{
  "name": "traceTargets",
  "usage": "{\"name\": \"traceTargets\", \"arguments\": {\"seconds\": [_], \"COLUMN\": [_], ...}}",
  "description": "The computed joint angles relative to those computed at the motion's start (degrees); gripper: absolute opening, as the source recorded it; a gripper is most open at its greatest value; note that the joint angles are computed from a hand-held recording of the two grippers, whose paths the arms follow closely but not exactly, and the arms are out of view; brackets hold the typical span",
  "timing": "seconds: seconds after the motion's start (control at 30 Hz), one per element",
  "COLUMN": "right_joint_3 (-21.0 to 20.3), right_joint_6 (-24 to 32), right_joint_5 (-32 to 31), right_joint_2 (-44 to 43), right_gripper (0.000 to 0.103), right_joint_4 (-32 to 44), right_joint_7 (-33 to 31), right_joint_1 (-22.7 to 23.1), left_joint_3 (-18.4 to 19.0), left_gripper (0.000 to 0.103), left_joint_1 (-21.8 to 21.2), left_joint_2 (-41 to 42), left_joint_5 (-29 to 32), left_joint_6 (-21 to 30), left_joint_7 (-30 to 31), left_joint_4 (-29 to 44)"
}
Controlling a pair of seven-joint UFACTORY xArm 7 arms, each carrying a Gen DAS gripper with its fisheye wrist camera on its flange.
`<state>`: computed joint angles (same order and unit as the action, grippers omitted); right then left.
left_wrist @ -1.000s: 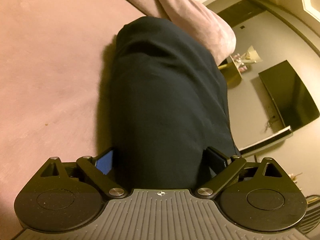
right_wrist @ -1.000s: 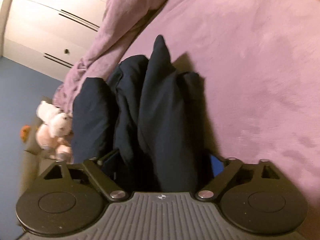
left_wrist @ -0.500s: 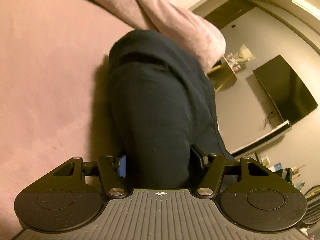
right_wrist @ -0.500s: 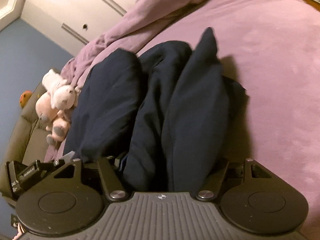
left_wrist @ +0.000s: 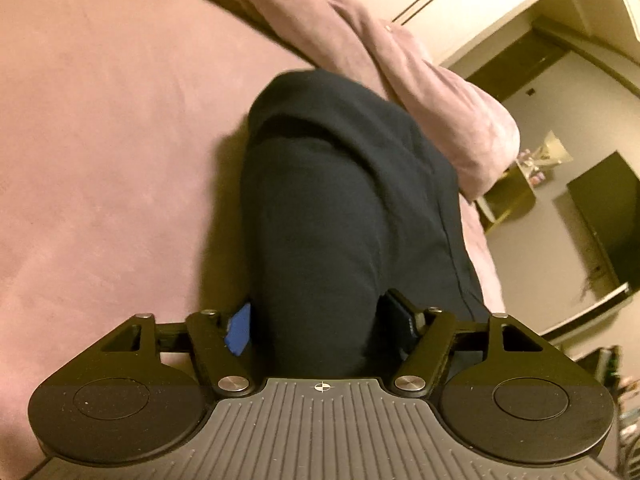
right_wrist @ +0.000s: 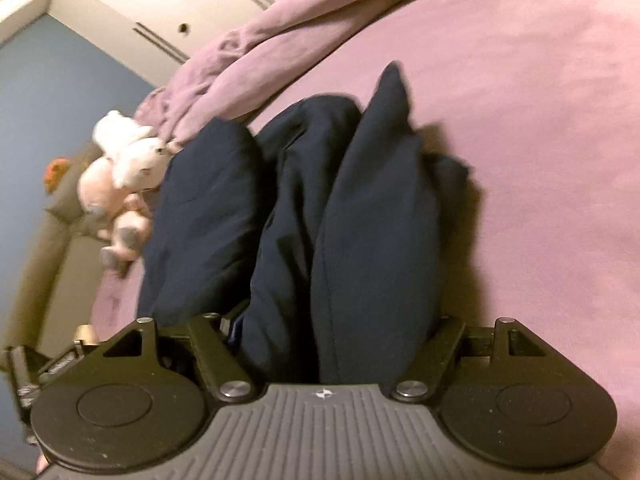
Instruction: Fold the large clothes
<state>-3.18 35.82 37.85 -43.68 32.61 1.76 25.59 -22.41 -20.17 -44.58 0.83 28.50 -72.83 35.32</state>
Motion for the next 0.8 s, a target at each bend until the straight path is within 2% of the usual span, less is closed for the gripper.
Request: {"name": "traceTargets", "arguments": {"seconds": [0.1,0.17,0.23,0.37,0.5,0.57,0.63,0.67,0.73,0.8], "right_joint_3": [4.3,7.4,11.3,16.6,22.4,28.3,36.7,39.5,43.9,45.1], "right_joint_6": [1.3,0.5,-0.8,-10.6,-19.7,-23.6,-24.8,-25.9,-25.9,-27.0], "right_joint_5": [-5.9,-10.0,-15.0,-18.9,-22.4,-28.0,-33.9,-35.3,-37.1,-37.6], "right_joint_2": [-5.8,-8.4,-9.4,-7.4,3.1,6.1,6.2,4.9,2.8,1.4], "right_gripper": [0.072,0.072,0.072,0.070,0.046,0.044,0.044,0.044,0.044,0.044], "right_joint_4": [-0.8,-0.7,0.8,2.8,7.1,7.2,7.1,5.4,3.1,-0.2], "right_joint_7": [5.5,8.9,12.0,16.1,19.6,22.3,28.6,32.0,38.1,42.3], "right_joint_1": [-4.9,-6.9,-9.0,-8.6,-7.8,-13.2,-22.9,-26.6,-32.4,-34.4], "left_joint_3": [-2.6,-4.7,-5.8,-9.0,-12.0,-14.0,-16.5,-18.3,-22.0,-24.3], "left_gripper": [0.076,0.077,0.080,0.083,0.083,0.083,0.085,0.086,0.088,0.093], "left_joint_1": [2.5,4.5,5.8,9.2,12.9,14.7,16.4,17.7,20.2,21.3], "left_joint_2": [-1.0,-2.0,-2.8,-2.9,0.7,2.9,4.7,6.5,10.3,13.3], "left_joint_5": [3.2,5.4,7.1,9.6,10.4,12.4,16.1,18.8,23.7,27.0], "left_joint_6": [4.6,8.0,9.1,14.6,18.4,18.1,15.8,14.5,16.3,17.4], "left_joint_7": [-0.3,-1.4,-2.1,-5.4,-13.0,-17.0,-20.1,-21.2,-22.6,-24.7], "left_joint_4": [3.0,5.1,6.1,9.2,12.7,14.1,14.7,15.3,17.6,18.7]}}
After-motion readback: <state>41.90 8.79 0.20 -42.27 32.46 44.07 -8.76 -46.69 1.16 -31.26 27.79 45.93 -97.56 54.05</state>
